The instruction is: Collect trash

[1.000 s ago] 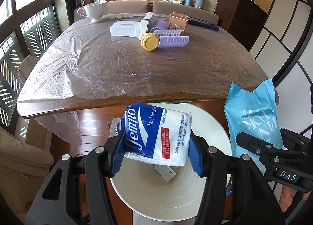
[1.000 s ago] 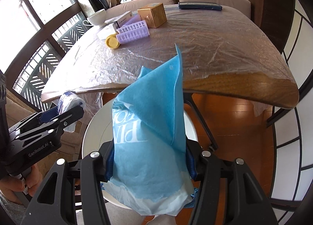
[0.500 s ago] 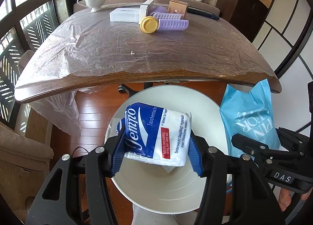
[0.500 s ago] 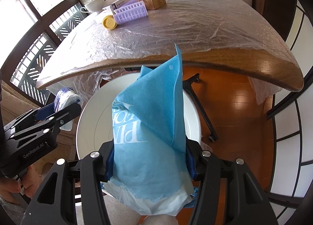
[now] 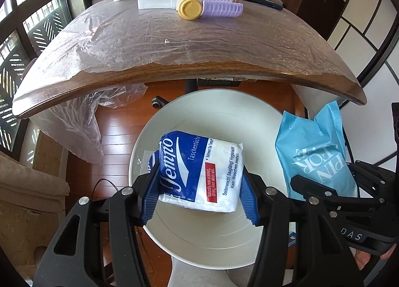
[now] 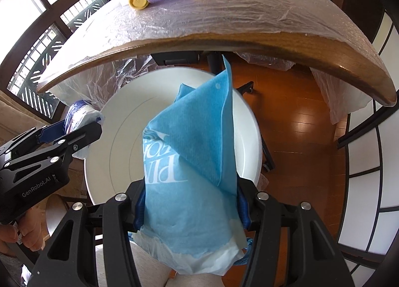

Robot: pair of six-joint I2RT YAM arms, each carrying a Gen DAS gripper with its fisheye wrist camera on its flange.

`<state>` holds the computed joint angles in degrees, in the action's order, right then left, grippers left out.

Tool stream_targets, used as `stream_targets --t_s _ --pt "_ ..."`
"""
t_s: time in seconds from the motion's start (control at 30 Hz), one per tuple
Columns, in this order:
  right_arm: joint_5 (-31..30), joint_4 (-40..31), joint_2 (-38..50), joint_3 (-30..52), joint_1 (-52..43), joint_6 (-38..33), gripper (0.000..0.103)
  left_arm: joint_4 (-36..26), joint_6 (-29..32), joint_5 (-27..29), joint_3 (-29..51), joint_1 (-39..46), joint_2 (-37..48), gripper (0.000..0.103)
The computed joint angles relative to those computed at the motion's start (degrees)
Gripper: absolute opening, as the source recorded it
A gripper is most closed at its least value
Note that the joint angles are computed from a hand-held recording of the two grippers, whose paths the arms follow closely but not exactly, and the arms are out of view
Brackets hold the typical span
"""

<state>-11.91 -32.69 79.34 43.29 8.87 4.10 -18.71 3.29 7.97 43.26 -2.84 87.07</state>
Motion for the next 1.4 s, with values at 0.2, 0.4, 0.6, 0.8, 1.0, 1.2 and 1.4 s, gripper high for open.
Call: stream_targets --t_s 0.2,0.4,0.6,0.8,1.0,1.2,1.4 --pt "0.83 1.12 1.91 -0.16 1.28 0.68 0.054 0.52 0.49 -0.13 -0.45 0.05 1.18 0.056" --pt "1.02 1.04 4.38 1.21 1.86 1.03 0.054 0.78 0.83 -0.09 -0.23 0.16 2.65 0.056" --pt "1.55 1.39 6.47 2.36 3.18 1.87 0.054 1.36 0.93 -0.20 0.27 0.06 4.63 0.056" --pt "1.76 2.06 8.02 2.80 3.26 1.65 0.054 1.98 1.86 -0.15 0.81 0.38 6.79 0.056" --pt "1.95 2.27 9.29 3.21 3.30 1.51 0.054 1.98 2.93 -0.33 1.30 0.52 8.94 0.056" --pt "1.94 2.68 10.77 3.85 2.97 1.73 0.054 2.27 4.10 -0.26 2.19 0.89 11.35 0.056" --pt "1.80 2.76 11.75 4.56 2.66 1.96 0.054 2.33 5.17 -0.21 2.99 1.04 12.96 0.056"
